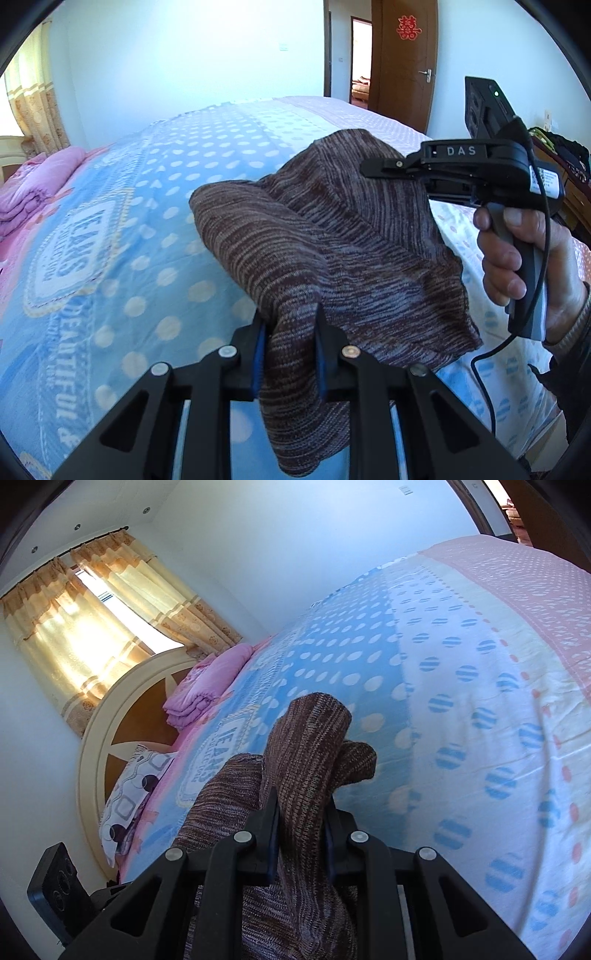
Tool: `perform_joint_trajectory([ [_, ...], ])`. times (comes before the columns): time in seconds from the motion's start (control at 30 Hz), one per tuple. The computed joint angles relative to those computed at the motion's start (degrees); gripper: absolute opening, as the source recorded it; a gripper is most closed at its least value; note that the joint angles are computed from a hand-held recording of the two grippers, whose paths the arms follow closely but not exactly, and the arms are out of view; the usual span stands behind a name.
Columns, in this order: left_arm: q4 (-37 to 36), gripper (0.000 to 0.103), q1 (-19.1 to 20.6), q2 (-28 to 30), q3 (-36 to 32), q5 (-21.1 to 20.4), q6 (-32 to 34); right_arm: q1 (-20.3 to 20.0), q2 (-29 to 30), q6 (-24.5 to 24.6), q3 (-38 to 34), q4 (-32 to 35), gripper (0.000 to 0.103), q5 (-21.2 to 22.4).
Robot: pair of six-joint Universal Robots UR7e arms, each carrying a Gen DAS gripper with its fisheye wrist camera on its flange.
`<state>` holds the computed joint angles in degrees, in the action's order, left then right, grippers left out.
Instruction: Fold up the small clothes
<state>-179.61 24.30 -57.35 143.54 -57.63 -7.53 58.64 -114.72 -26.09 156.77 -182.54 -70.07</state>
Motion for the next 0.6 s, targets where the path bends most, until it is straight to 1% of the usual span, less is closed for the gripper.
perform_joint_trajectory([
  [0.1,0.6,0.022,-0.2,-2.5,1.7,0.9,-0.6,3.2,2.3,1.0,0.7,-2.9,0.019,-1.7],
  [0.3,1.7,0.022,-1.1,-7.1,4.8,2.5,-2.4,8.3,6.9,3.0,1.2,-7.8,0.019,-3.9],
  [0.4,2.7,0.022,-1.3,-9.8,6.2,3.3,-2.9,11.5,10.2,4.2,0.9,-10.5,0.019,-5.7],
  [0.43,3.2,0.022,-1.6,-10.7,6.7,3.7,-3.2,11.9,10.7,4.2,0.9,-10.7,0.019,-5.8],
  [0.6,5.9,0.022,-1.7,-14.6,8.3,5.6,-4.0,16.3,16.5,5.7,-0.3,-14.1,0.019,-8.1],
])
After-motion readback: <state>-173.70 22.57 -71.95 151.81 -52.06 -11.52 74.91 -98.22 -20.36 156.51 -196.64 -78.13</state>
